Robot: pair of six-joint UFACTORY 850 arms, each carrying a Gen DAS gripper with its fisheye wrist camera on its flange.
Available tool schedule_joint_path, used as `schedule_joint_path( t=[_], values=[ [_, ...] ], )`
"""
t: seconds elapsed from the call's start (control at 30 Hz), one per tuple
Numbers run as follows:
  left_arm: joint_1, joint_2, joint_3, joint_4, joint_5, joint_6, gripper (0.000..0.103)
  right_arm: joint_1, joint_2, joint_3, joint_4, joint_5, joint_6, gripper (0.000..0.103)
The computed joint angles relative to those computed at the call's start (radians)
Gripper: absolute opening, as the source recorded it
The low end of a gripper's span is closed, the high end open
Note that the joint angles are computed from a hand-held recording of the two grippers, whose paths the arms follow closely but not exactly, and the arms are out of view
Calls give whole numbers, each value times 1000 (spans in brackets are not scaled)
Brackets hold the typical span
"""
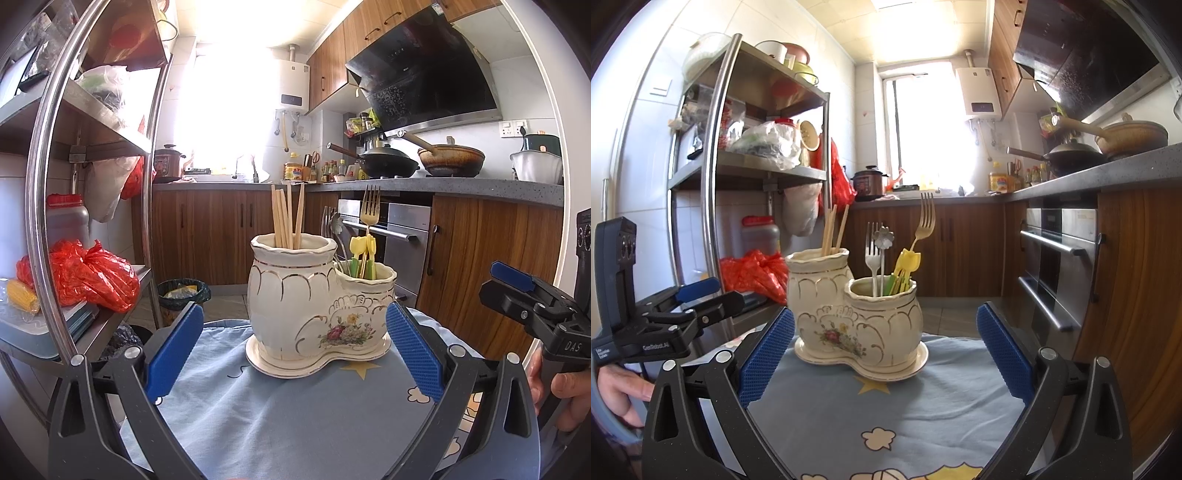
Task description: Organize utensils
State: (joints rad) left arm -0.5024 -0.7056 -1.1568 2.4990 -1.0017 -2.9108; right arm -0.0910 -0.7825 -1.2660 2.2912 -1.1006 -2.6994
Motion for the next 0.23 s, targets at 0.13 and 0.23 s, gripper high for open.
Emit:
schedule_joint_path(
  t=[0.13, 0.23],
  values=[
    [1, -2, -4, -5, 3, 3, 98, 0, 0, 0, 0, 1, 0, 98],
    [-1, -4, -3, -5, -2, 5, 98, 0, 0, 0, 0, 0, -1, 98]
  ],
)
